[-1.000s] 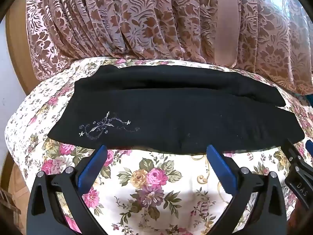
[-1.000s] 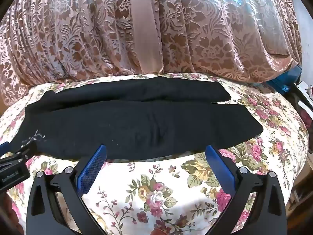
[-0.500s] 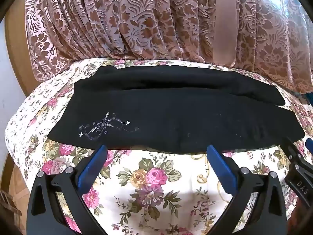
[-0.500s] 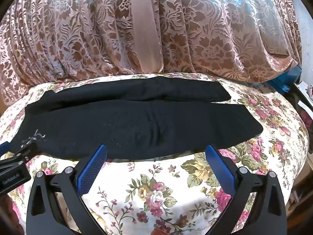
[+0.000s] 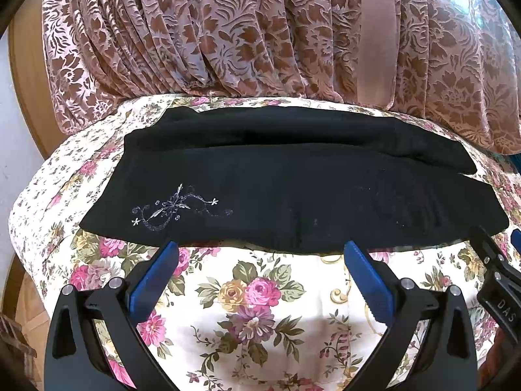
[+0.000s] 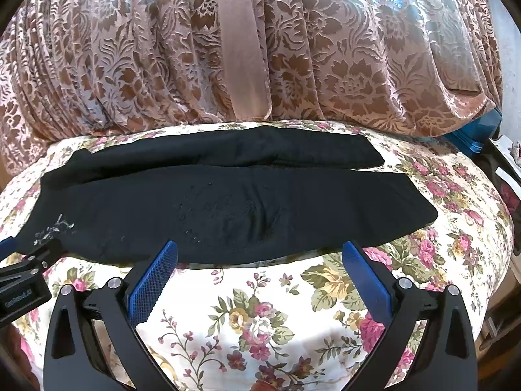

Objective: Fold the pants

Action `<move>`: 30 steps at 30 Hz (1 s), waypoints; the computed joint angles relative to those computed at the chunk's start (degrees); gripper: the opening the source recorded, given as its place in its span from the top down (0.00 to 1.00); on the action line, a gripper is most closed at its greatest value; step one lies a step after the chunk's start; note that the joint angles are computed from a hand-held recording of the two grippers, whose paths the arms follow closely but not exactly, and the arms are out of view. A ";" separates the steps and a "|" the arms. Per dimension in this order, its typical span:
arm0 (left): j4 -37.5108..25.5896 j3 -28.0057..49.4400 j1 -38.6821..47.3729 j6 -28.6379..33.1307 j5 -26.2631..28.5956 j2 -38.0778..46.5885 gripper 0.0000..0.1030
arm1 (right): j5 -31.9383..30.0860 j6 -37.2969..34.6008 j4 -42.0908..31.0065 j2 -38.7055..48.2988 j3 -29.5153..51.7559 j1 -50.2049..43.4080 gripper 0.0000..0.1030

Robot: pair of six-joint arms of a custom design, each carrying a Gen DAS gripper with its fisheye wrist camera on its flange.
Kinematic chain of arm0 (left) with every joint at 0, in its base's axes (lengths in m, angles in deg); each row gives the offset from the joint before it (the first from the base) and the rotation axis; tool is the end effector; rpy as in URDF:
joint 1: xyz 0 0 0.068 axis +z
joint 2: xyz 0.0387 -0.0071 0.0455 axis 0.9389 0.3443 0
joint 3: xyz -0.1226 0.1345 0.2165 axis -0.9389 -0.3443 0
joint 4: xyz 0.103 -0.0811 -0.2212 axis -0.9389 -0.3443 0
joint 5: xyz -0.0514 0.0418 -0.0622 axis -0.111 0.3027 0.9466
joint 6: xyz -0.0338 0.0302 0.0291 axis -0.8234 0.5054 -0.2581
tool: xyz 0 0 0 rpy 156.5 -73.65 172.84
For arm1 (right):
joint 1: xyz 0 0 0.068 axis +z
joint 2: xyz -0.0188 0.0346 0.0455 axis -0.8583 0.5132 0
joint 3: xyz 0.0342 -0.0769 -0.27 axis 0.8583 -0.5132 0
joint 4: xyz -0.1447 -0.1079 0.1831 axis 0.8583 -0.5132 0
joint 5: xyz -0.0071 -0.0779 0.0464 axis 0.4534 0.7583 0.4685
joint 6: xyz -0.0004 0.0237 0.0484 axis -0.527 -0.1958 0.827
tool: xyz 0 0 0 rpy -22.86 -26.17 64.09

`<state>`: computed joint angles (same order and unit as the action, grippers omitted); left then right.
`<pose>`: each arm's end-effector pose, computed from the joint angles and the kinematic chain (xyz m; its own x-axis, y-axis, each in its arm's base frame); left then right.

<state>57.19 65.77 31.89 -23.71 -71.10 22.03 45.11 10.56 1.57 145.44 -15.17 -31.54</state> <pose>0.1936 -0.1257 0.2050 -0.7017 -0.1524 -0.6960 -0.2430 0.9695 0.0327 0.1887 0.0819 0.1761 -0.6001 -0.0422 -0.7988 0.0149 0.9978 -0.0639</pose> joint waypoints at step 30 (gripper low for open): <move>0.20 -0.76 0.83 -0.16 0.83 0.31 0.02 | -0.49 -0.81 0.87 0.91 0.07 -0.38 0.03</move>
